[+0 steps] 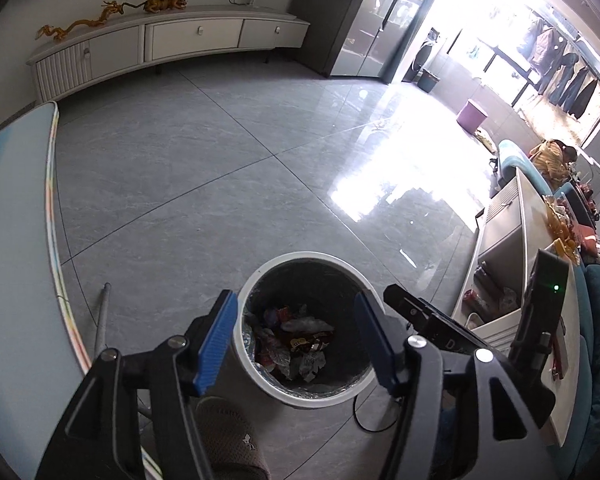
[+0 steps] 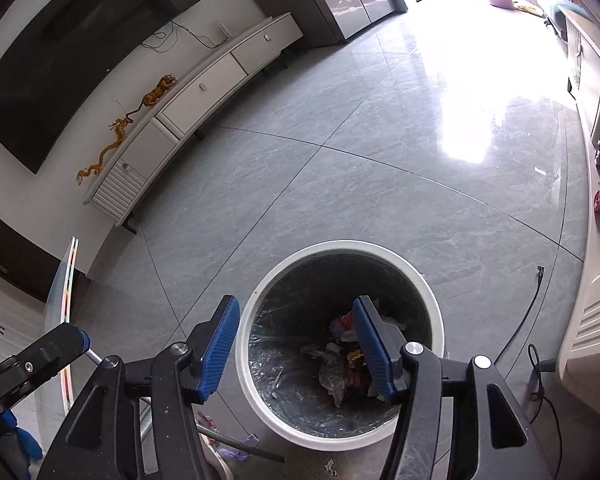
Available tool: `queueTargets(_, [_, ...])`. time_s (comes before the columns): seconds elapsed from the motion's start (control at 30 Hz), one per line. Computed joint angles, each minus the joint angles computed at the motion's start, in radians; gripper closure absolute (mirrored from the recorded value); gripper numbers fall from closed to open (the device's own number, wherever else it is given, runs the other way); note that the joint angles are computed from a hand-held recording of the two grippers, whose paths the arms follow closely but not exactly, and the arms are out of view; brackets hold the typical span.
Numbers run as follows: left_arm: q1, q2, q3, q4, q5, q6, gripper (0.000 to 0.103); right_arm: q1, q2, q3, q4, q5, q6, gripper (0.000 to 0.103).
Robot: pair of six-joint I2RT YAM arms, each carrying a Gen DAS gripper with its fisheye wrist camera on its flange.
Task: Collect trash
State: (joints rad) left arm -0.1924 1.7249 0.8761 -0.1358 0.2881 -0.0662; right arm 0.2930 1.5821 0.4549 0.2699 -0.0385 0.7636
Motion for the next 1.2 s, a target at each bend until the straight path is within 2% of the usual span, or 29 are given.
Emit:
queueTargets(0.23, [0.137, -0.318, -0.189, 0.002, -0.106, 0.042, 0.043, 0.228, -0.137, 0.097, -0.184, 0.167, 0.039, 0.039])
queueTargets(0.37, [0.274, -0.524, -0.296, -0.013, -0.139, 0.1, 0.042, 0.38, -0.166, 0.186, -0.278, 0.27, 0.048, 0.034])
queueTargets(0.47, [0.418, -0.657, -0.348, -0.041, -0.127, 0.155, 0.039, 0.486, -0.157, 0.258, -0.326, 0.334, 0.039, 0.032])
queueTargets(0.67, [0.732, -0.826, -0.357, -0.114, 0.002, 0.263, 0.036, 0.669, -0.107, 0.4, -0.397, 0.46, 0.018, 0.027])
queueTargets(0.77, [0.895, -0.896, -0.354, -0.133, 0.09, 0.302, 0.029, 0.748, -0.077, 0.462, -0.427, 0.543, 0.016, 0.023])
queueTargets(0.9, [1.089, -0.927, -0.33, -0.145, 0.224, 0.343, 0.023, 0.831, -0.03, 0.539, -0.458, 0.646, 0.007, 0.018])
queueTargets(0.97, [1.163, -0.937, -0.329, -0.141, 0.273, 0.357, 0.02, 0.862, -0.005, 0.576, -0.467, 0.693, -0.007, 0.01])
queueTargets(1.07, [1.239, -0.923, -0.323, -0.121, 0.323, 0.363, 0.016, 0.9, 0.03, 0.625, -0.474, 0.764, -0.03, 0.002])
queueTargets(1.2, [1.308, -0.886, -0.314, -0.092, 0.366, 0.357, 0.01, 0.928, 0.082, 0.681, -0.479, 0.833, -0.045, 0.0])
